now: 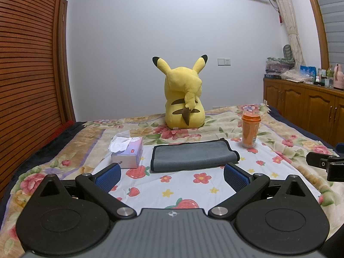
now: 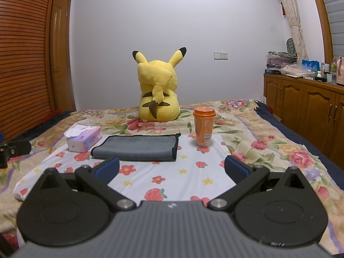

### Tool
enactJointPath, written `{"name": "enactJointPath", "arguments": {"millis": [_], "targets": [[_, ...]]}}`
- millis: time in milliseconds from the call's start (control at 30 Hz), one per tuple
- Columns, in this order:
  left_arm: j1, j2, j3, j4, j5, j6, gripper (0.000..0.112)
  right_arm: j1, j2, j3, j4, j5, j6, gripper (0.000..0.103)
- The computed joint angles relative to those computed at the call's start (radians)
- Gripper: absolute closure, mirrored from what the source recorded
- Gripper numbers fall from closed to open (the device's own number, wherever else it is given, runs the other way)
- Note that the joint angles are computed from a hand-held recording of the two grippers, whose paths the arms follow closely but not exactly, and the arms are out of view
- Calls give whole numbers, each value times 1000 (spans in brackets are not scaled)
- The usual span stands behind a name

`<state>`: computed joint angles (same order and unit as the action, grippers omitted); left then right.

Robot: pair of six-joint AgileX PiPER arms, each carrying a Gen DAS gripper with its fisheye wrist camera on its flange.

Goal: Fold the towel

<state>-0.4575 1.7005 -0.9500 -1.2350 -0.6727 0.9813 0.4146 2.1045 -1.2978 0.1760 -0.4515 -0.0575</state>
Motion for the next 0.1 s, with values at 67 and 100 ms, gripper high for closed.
{"name": "enactJointPath", "arguments": {"millis": [67, 100], "targets": [[0, 0, -1, -2, -1, 2, 9, 1, 0, 0, 2, 0, -2, 0], [0, 1, 0, -1, -1, 3, 9, 1, -1, 0, 3, 1, -2, 0]]}}
